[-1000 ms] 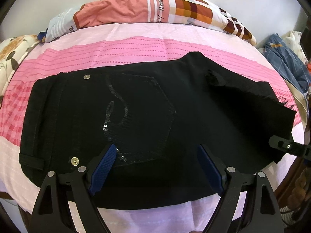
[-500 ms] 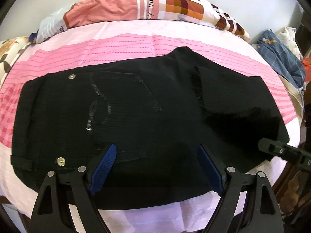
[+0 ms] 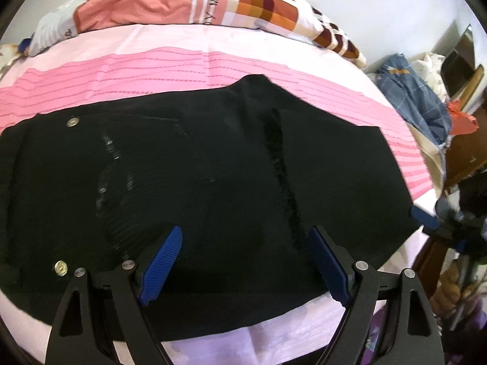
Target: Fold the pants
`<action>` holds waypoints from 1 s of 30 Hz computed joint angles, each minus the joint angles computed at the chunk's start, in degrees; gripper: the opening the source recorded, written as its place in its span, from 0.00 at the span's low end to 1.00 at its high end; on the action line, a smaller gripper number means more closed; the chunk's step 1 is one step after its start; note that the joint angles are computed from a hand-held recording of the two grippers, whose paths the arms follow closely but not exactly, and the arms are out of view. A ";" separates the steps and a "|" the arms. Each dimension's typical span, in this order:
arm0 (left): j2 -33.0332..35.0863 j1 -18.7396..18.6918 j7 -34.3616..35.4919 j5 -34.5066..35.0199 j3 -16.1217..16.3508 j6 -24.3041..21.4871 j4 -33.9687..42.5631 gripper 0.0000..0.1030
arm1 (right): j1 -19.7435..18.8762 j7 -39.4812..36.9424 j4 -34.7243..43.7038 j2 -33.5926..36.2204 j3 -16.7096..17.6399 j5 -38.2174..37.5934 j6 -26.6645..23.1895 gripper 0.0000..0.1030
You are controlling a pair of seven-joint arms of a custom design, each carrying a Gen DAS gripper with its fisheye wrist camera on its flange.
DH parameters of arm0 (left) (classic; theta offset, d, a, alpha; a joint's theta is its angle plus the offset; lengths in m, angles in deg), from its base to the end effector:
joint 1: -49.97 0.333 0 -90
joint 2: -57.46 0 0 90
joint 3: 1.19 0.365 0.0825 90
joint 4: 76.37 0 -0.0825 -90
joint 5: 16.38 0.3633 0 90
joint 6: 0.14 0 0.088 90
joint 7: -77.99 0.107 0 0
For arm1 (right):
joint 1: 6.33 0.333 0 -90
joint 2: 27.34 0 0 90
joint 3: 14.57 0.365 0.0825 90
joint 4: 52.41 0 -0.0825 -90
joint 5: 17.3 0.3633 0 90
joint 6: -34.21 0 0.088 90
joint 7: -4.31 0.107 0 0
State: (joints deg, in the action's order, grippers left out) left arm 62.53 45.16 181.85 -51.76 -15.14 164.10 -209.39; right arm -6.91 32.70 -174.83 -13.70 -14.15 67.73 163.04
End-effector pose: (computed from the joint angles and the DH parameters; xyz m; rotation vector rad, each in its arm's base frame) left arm 0.5193 -0.1401 0.4106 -2.0982 2.1076 -0.8129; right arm 0.5702 0.0263 0.3646 -1.4685 1.5255 0.4091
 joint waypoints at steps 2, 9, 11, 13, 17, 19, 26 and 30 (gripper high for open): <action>0.57 0.07 0.41 -0.37 -0.15 -0.85 0.97 0.83 | -0.56 0.99 -1.73 -0.71 -0.75 -1.26 0.56 0.44; 2.40 0.32 1.41 -1.33 -1.26 -3.20 4.02 0.83 | -2.85 -0.33 -1.91 -0.30 -1.51 1.65 -2.09 0.44; 3.01 -0.02 1.13 -0.73 -1.52 -2.61 4.19 0.83 | -3.14 -0.74 -2.12 -0.17 -1.57 2.02 -2.96 0.44; 3.56 -0.50 -0.19 1.58 -1.53 -1.84 4.10 0.83 | -2.99 0.86 -1.49 1.01 -1.61 0.18 -3.18 0.44; 4.01 -1.72 -6.14 12.20 -0.61 -0.51 3.69 0.83 | -3.58 3.05 -1.17 2.00 -1.22 -0.54 -4.02 0.44; 3.84 0.71 -2.40 7.98 -2.84 -1.66 4.48 0.83 | -4.15 0.44 -1.82 0.86 -1.15 1.34 -5.29 0.44; 4.59 5.52 12.80 -15.58 -3.27 -12.22 11.07 0.83 | -4.38 0.89 -1.46 1.73 -1.35 2.22 -10.98 0.53; 7.34 4.71 11.17 -14.07 -1.07 -19.16 14.98 0.83 | -4.23 2.02 -1.25 2.38 -1.17 1.00 -11.54 0.53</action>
